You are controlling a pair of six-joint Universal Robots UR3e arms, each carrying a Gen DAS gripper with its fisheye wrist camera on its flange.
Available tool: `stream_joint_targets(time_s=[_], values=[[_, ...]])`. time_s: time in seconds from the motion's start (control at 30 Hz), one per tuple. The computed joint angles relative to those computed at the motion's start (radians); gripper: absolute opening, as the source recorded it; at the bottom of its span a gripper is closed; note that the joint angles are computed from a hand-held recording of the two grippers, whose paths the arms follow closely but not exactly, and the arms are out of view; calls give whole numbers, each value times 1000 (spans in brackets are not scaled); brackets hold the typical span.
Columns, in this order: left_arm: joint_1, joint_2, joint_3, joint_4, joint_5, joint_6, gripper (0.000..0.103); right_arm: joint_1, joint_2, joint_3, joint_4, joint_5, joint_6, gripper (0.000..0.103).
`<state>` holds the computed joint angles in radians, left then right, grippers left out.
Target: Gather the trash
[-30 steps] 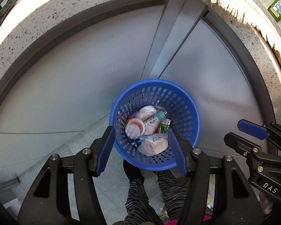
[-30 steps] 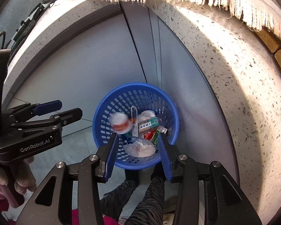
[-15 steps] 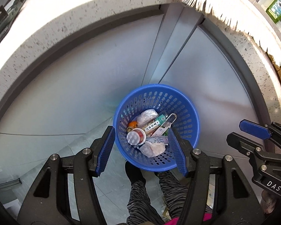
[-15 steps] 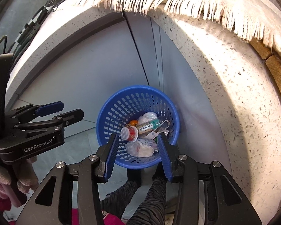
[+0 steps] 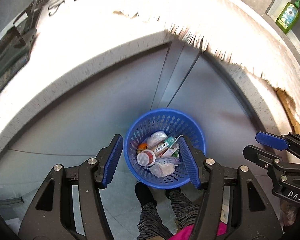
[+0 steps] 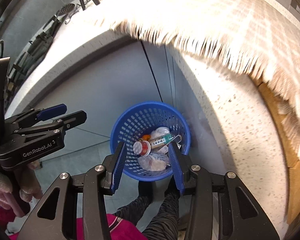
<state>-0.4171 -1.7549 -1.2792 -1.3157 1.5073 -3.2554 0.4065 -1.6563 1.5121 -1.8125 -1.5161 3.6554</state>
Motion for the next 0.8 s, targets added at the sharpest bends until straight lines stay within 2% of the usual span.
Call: stream_joint_targets(time_s=[0.1,0.57,0.6,0.67,0.8], values=[[-8,4,34,-10,11,-2,60,0,-15,-26,11,-11,-3,49],[-23,-20,249,-83,17,0,60,-20,-58,-159,76,-49,-28,51],[-31,-27,257,-78,21,-2,61,-24,-63,-164,79,-52,-32,52],[-37,-40,294,-81,24,-2,70,-32,-71,-174,87,-57,-36,52],[-65,-86,410,-103,48,-8,71,-66,-93,-197,107,-57,-46,52]])
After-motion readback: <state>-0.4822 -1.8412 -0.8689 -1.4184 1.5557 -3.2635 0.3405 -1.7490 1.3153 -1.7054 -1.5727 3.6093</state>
